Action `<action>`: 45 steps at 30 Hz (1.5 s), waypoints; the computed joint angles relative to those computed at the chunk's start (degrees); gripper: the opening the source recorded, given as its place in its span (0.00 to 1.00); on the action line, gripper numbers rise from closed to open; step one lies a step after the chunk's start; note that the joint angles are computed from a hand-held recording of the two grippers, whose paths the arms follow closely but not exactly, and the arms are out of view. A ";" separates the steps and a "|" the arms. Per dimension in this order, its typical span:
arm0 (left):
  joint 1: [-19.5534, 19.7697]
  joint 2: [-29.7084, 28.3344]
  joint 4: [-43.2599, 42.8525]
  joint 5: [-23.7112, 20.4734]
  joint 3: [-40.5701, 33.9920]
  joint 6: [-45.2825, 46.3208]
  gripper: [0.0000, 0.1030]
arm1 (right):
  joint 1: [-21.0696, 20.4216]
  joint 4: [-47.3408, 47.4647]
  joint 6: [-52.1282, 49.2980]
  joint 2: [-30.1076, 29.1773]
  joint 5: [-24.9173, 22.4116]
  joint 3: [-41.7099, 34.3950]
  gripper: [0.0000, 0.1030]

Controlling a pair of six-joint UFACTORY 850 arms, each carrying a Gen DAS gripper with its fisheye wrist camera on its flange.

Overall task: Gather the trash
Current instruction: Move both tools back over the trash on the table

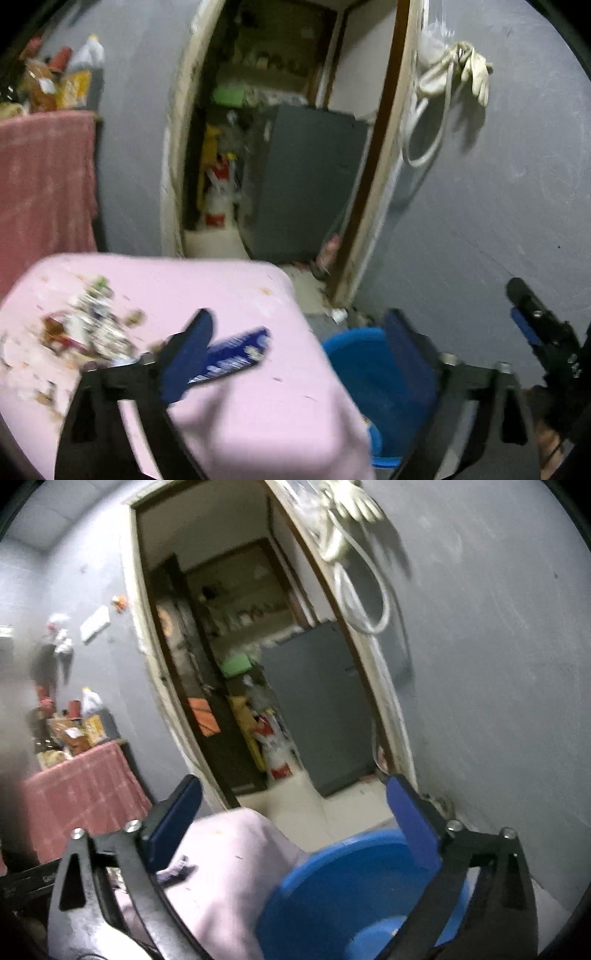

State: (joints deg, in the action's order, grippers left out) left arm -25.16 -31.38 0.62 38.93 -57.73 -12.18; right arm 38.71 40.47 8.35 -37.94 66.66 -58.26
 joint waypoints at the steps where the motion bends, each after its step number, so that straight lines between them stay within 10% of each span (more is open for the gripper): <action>1: 0.34 0.69 -1.12 2.96 1.59 1.27 0.94 | 0.56 -0.17 -0.51 -0.11 1.38 -0.13 1.00; 8: 2.96 5.63 -5.57 12.44 9.97 5.48 0.98 | 3.82 -2.56 -6.30 -1.54 5.77 -3.14 1.00; 23: 9.38 9.28 -11.31 22.29 18.45 8.83 0.98 | 6.45 -11.49 -10.95 -6.93 -2.30 -13.58 1.00; 34: 14.57 5.86 -8.05 16.60 18.49 7.71 0.98 | 5.55 -12.08 -13.06 -11.05 -19.30 -21.59 1.00; 45: 16.17 1.12 -4.62 -2.10 10.01 6.33 0.98 | 5.51 14.03 -40.55 -18.16 -35.41 -35.18 1.00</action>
